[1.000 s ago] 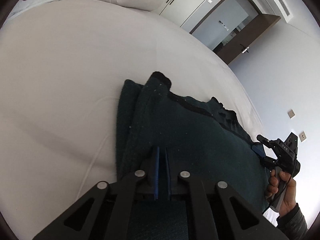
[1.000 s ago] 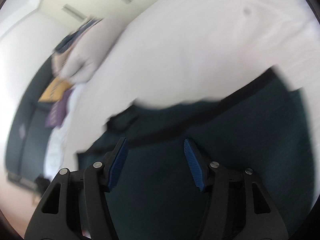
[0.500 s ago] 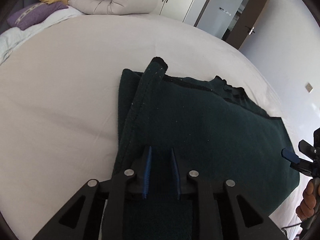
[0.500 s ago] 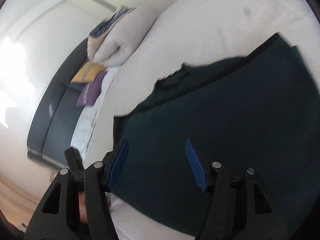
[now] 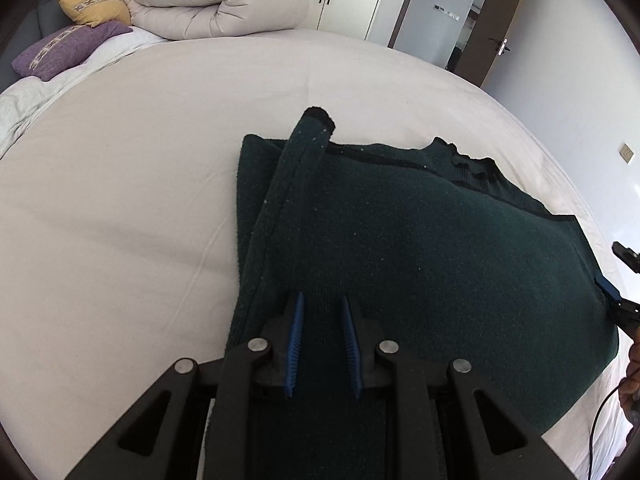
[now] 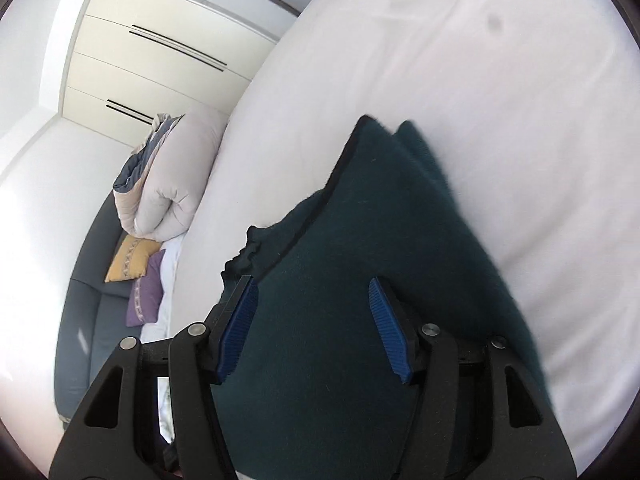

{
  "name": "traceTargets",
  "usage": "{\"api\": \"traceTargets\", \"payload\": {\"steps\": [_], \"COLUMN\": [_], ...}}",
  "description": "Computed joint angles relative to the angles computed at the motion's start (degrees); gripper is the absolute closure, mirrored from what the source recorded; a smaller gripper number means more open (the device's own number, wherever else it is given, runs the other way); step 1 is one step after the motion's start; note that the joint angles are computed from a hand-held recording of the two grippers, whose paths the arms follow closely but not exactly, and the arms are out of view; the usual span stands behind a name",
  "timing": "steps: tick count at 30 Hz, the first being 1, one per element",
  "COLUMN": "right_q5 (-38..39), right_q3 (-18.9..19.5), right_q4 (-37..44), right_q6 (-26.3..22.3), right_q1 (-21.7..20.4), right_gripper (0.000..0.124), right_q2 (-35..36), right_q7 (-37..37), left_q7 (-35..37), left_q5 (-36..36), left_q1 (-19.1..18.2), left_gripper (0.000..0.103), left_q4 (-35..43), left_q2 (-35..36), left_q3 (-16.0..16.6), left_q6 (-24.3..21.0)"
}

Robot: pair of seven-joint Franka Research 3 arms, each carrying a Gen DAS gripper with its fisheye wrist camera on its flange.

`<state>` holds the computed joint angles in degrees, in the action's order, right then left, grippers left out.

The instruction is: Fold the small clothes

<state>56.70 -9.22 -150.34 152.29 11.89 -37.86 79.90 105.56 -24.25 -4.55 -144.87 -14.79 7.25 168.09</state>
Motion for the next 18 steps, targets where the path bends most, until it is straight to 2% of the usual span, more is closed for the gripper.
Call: {"api": "traceTargets", "payload": {"steps": [1,2,4,6,8,9,11,14,16,18], "right_q5": [2.09,3.58,5.29,5.27,3.57,4.17,9.7,12.54,10.83,4.01], "right_q3": [-0.07,-1.86,-2.41,-0.9,1.28,2.4,1.27,3.33,4.67,7.01], "right_q4": [-1.36,-2.25,-3.64,-4.65,-4.99,-5.61,-7.13,-7.82,-10.06,-13.2], "right_q6": [-0.55,-1.64,-5.69,-8.91,-10.85,-9.77,-6.85,-2.05,0.74,1.07], "right_q1": [0.95,3.53,5.92,7.18,6.64,6.44,7.39,5.62,3.07,-1.3], "right_gripper": [0.065,0.065,0.065,0.065,0.067,0.071,0.072,0.072,0.07,0.07], "right_q2": [-2.06,-3.87,-6.23,-6.72,-4.48,-3.76,-4.18,-4.72,-7.44,-12.4], "right_q7": [-2.47,-4.69,-7.79,-9.82,-9.04,-8.72,-12.23,-9.19,-4.79,3.42], "left_q7": [-0.15,-0.61,-0.98,-1.11,-0.53,-0.19,0.67,0.54,0.12,0.21], "left_q5": [0.17,0.52,0.91,1.26,0.99,0.62,-0.19,-0.37,-0.12,-0.19], "left_q1": [0.13,0.35,0.53,0.64,0.29,0.03,-0.5,-0.58,-0.52,-0.85], "left_gripper": [0.081,0.081,0.081,0.081,0.08,0.08,0.08,0.08,0.08,0.08], "left_q4": [0.04,0.05,-0.03,-0.19,-0.54,-0.82,-1.38,-2.1,-2.59,-3.34], "left_q2": [0.06,0.13,-0.02,-0.37,-0.85,-1.09,-1.7,-2.33,-2.84,-3.6], "left_q3": [-0.12,-0.45,-0.56,-0.56,-0.08,0.18,0.86,0.95,0.95,1.35], "left_q6": [0.02,0.13,-0.12,-0.52,-0.81,-0.73,-0.81,-0.65,-0.68,-0.59]}}
